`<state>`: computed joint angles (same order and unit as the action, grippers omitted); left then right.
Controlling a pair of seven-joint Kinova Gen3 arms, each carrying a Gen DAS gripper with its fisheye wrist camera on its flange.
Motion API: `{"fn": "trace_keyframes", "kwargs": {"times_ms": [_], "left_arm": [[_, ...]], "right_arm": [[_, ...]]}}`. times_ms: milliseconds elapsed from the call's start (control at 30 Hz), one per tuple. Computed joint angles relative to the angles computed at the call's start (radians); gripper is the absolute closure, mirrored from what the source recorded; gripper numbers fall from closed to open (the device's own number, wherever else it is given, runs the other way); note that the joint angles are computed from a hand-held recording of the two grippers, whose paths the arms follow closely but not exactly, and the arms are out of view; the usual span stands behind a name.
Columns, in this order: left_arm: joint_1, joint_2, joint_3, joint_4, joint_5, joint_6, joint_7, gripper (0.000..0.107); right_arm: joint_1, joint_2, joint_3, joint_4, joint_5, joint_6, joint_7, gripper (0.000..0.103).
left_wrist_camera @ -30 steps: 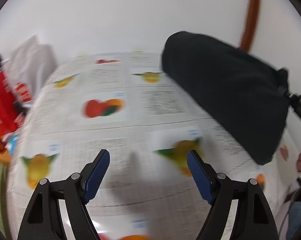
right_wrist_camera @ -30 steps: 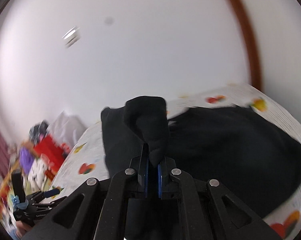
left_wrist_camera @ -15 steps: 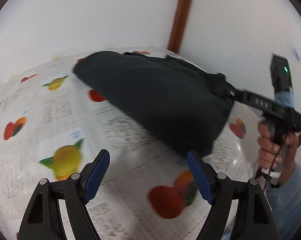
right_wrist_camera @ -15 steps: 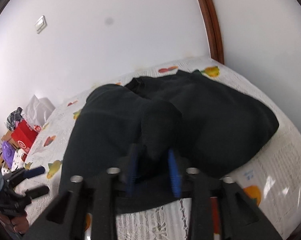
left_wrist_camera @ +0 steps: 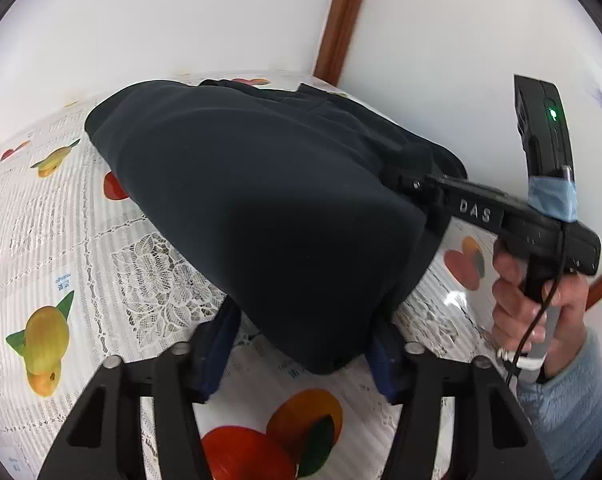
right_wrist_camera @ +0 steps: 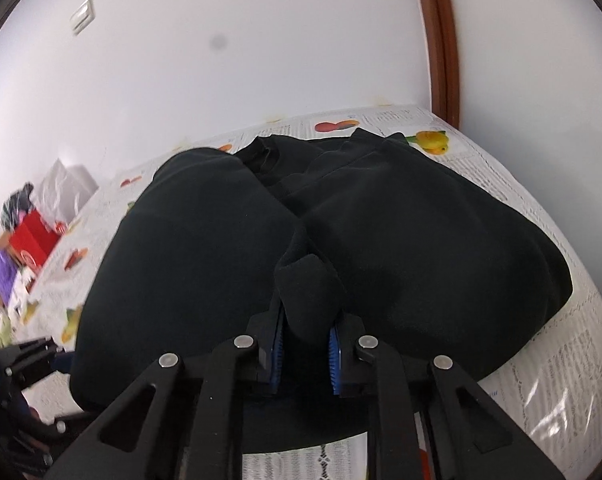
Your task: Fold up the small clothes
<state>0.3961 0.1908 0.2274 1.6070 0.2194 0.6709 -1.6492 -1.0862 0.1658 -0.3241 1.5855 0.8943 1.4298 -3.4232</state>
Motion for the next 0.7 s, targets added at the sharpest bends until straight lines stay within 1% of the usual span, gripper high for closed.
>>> {"fn": "trace_keyframes", "kwargs": {"times_ms": [67,133,200,233,267,333,433,500,633,700], "left_arm": [[0.018,-0.007,-0.011,0.009,-0.031,-0.015,0.042,0.07],[0.024,-0.017,-0.02,0.02,-0.057,-0.027,0.073,0.078],[0.022,-0.027,-0.027,0.033,-0.092,-0.044,0.105,0.082],[0.022,-0.037,-0.044,0.046,-0.092,-0.053,0.113,0.084],[0.003,-0.047,-0.046,0.059,-0.076,-0.059,0.109,0.086],[-0.05,-0.062,-0.04,0.079,-0.028,-0.065,0.068,0.088],[-0.104,-0.097,-0.058,0.115,0.008,-0.072,0.02,0.09],[-0.149,-0.123,-0.072,0.141,0.062,-0.067,-0.039,0.09],[-0.227,-0.178,-0.122,0.198,0.151,-0.046,-0.152,0.09],[-0.256,-0.2,-0.146,0.219,0.176,-0.032,-0.196,0.09]], "right_arm": [[0.01,0.006,0.003,-0.001,-0.013,-0.017,0.013,0.09],[0.011,0.014,0.008,-0.001,-0.008,-0.029,0.017,0.092],[0.013,0.023,0.013,-0.01,-0.005,-0.049,0.024,0.092],[0.017,0.029,0.017,-0.017,-0.006,-0.068,0.027,0.093],[0.021,0.035,0.022,-0.025,-0.008,-0.088,0.032,0.093],[0.025,0.06,0.034,-0.055,-0.015,-0.119,0.051,0.093],[0.018,0.105,0.061,-0.11,-0.02,-0.152,0.074,0.093],[0.01,0.143,0.082,-0.161,-0.027,-0.171,0.107,0.093],[-0.013,0.238,0.121,-0.302,-0.054,-0.198,0.206,0.093],[-0.024,0.286,0.138,-0.379,-0.074,-0.205,0.256,0.093]]}}
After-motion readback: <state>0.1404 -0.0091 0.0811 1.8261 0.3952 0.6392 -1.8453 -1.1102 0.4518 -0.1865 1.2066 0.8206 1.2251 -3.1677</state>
